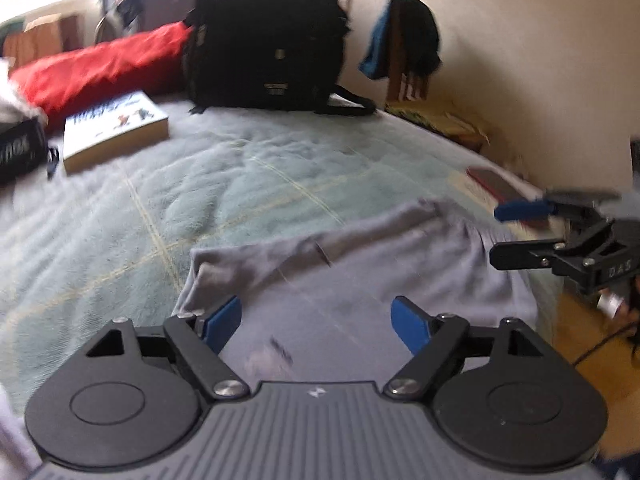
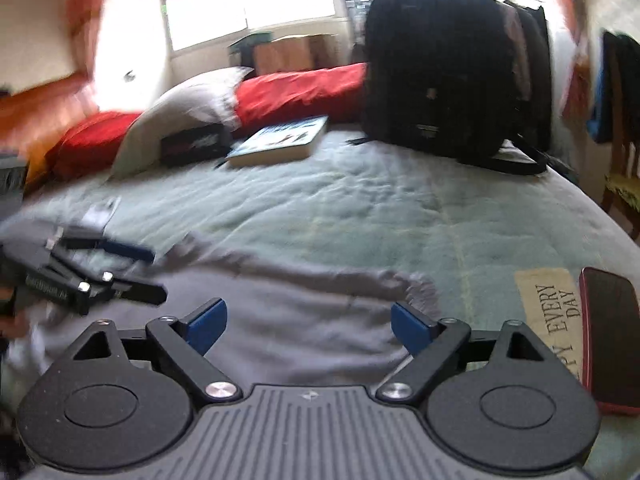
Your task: Fold clothes
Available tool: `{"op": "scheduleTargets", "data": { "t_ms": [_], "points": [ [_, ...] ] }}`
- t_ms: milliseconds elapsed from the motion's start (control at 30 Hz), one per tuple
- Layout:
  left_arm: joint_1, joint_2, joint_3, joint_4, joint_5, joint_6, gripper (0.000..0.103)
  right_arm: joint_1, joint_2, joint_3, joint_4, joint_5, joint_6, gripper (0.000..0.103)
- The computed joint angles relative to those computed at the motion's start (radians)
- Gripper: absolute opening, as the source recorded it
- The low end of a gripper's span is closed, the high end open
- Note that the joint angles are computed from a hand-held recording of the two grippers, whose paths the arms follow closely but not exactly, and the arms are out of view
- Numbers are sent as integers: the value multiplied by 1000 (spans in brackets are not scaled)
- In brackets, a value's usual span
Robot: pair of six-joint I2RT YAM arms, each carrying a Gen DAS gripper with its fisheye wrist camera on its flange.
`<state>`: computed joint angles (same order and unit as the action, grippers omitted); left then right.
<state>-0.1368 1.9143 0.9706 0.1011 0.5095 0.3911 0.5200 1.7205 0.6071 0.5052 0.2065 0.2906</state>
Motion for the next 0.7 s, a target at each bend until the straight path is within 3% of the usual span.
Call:
{"op": "scheduleTargets", "data": {
  "t_ms": [133,267,433,600,700],
  "points": [
    [-15,-79,-150,65,-104,86,83,54,69,-15,-11,65,3,94],
    [21,-98,-221,97,-155,78,83,96,93,-23,-45,130,15,94],
    [43,-212,-292,100,-112,75,84,136,28,-45,12,120,35,99],
    [33,-180,-330,112,-133,27,84,177,151,64,-103,145,88,99],
    [55,-200,-384,164,-111,-3,85,208,136,28,-88,176,118,101]
  ]
}}
